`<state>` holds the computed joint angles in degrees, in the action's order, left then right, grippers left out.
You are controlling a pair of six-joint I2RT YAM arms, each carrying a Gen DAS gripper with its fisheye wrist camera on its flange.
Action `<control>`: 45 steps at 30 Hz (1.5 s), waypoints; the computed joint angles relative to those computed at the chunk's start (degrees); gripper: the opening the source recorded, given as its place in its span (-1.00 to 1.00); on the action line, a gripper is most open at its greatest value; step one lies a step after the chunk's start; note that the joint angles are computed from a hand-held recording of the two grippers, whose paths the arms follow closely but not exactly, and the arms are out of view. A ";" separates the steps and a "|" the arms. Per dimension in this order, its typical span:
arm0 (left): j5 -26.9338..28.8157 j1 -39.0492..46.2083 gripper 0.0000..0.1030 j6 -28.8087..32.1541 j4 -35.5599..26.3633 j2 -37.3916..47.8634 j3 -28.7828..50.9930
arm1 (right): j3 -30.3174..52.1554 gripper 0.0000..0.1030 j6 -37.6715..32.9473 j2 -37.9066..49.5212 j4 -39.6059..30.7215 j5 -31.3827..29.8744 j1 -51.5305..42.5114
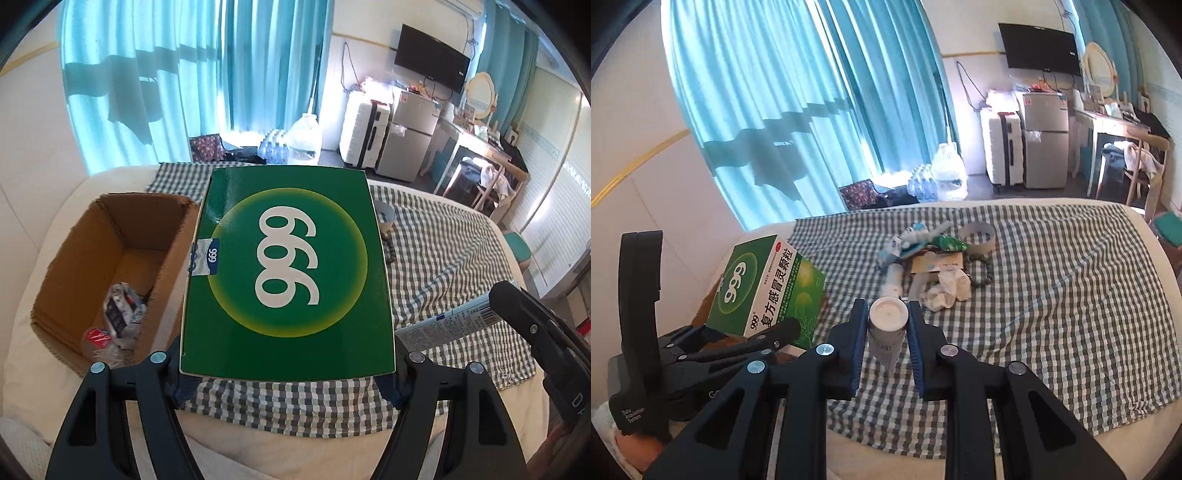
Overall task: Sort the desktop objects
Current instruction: 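Carry the green medicine box and white tube to the box and release them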
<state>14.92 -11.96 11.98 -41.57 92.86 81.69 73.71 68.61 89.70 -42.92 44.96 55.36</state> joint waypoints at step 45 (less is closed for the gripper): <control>0.41 26.52 0.57 6.10 -10.46 33.78 35.62 | 64.28 -0.59 -24.04 48.00 -2.75 -19.19 -4.93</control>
